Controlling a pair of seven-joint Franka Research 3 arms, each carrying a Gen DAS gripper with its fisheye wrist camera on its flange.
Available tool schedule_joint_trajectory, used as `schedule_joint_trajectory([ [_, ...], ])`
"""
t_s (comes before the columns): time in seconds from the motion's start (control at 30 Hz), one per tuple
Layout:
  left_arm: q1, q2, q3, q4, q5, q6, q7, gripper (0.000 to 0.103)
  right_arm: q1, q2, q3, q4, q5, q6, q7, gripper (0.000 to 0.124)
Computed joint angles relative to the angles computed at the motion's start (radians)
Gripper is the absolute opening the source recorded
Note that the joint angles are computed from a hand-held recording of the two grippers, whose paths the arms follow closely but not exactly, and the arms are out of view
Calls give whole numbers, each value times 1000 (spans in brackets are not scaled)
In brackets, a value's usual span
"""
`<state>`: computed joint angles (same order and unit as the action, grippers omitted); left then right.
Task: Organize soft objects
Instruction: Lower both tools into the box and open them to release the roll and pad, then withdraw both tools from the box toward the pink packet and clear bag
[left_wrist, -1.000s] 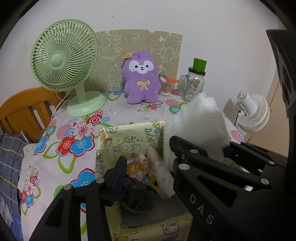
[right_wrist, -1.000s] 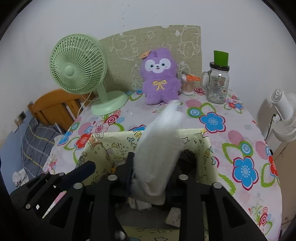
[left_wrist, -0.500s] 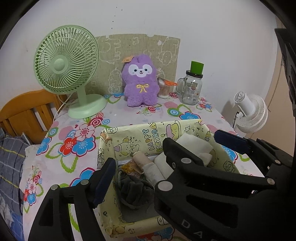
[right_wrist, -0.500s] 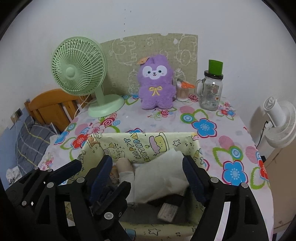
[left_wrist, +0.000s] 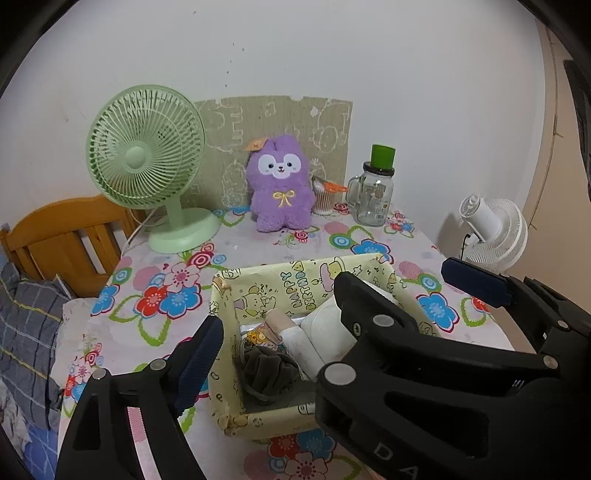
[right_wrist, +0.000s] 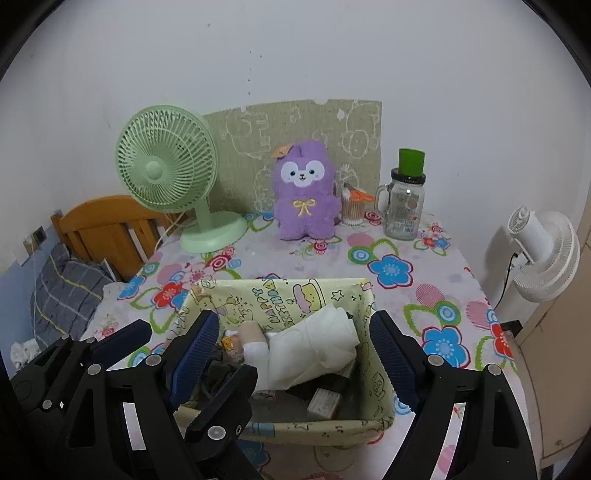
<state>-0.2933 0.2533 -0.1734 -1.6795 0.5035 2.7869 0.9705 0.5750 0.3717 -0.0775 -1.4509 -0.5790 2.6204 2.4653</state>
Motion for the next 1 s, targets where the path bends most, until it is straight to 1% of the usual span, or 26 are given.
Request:
schedule_joint_trajectory([
  [0.17,-11,-37,11,-32,48,12,-43,87,14,-52,-7,-54,-59,13,59,87],
  [0.3,-15,-67,12,-57,96,20,-86,88,12,-95,3,-98,-121,22,117,90],
  [0.43,-16,-94,10,-78,143,15,-132,91,0,-129,26,-127,-165,13,153,90],
  [0.63,-11,-141,-2,-124,213,21,-202,92,-23,-177,62,-177,-223,16,204,91],
  [0.77,-2,-179,-14,-163,250,33,-243,93,-35,-222,84,-222,-278,18,255,95],
  [1.0,17,-235,-39,-225,300,53,-306,94,-69,-288,136,-292,-351,10,325,98],
])
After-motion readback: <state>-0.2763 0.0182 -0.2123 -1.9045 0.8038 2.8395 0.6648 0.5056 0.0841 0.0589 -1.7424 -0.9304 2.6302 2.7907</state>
